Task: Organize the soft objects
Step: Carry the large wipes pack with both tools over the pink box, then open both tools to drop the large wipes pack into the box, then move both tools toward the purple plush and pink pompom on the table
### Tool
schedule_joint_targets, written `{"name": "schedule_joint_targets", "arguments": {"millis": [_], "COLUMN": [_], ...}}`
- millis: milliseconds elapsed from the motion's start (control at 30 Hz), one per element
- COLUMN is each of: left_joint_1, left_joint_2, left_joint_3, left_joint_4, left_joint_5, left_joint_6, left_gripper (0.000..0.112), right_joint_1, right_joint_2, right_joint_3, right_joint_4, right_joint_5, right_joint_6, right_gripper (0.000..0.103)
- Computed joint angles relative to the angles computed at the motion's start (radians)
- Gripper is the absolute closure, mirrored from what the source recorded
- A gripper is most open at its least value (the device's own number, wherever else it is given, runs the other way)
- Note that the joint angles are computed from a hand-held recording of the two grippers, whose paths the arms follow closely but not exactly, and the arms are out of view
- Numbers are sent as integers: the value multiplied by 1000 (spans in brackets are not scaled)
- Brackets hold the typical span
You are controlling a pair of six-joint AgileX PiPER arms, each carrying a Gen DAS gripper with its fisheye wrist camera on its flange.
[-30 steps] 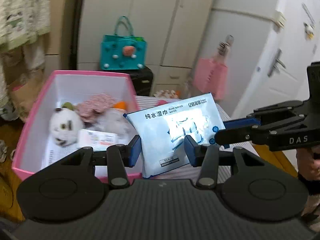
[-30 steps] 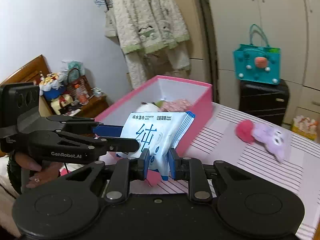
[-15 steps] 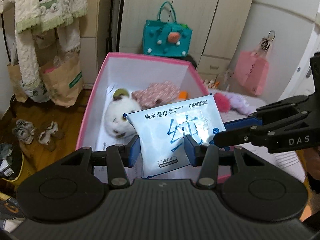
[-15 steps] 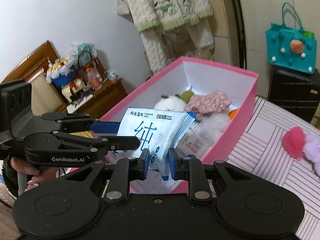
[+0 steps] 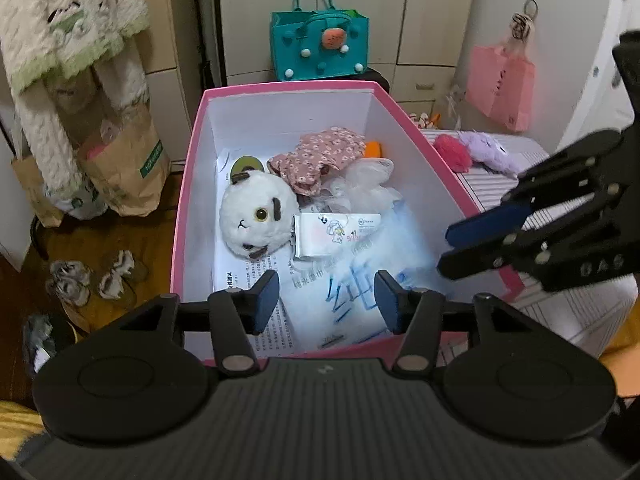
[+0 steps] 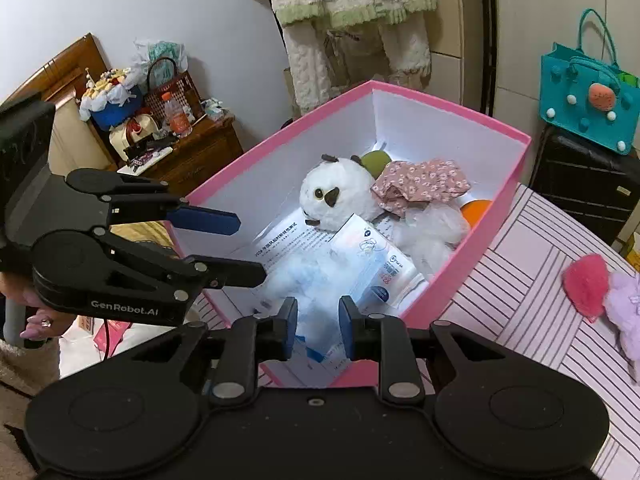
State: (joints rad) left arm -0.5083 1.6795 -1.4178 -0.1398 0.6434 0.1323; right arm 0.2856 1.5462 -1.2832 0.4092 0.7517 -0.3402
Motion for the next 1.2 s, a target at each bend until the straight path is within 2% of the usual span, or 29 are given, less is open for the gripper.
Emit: {"name": "schedule_joint_targets", "arguments": {"millis": [133,267,400,667,800,967,1200], "left_joint_1": [-8,-2,-36,-119,-160,-225,-298], "left_joint_2": [-19,-19,-24,-41,-39,11,126], "left_joint_3": [-14,-80,-141,-204,-225,-304,-469], "left_joint_4": [3,-55,-17,58,68,101,105], "left_joint_5": [38,151,229,294,295,322,350], "left_joint_6": [7,53,31,-46,-74,-107,-119], "left_gripper": [55,54,51,48,44,43,42], "right_joint_1": [-16,-31,-45,-99,-145,-266,-528], "right_joint_2": [-60,-121,-196,-336,-398,-468,-523], "right_joint_3": [30,39,45,75,110,164,209], "right_joint_4": [10,1,-15,-1,22,104,252], "right_joint_5": [7,45,86,161,181,207,302], "right_joint_6": [-14,-14,-25,-89,-141,-259,-448], "right_gripper": [75,74,72,66,63,60,54]}}
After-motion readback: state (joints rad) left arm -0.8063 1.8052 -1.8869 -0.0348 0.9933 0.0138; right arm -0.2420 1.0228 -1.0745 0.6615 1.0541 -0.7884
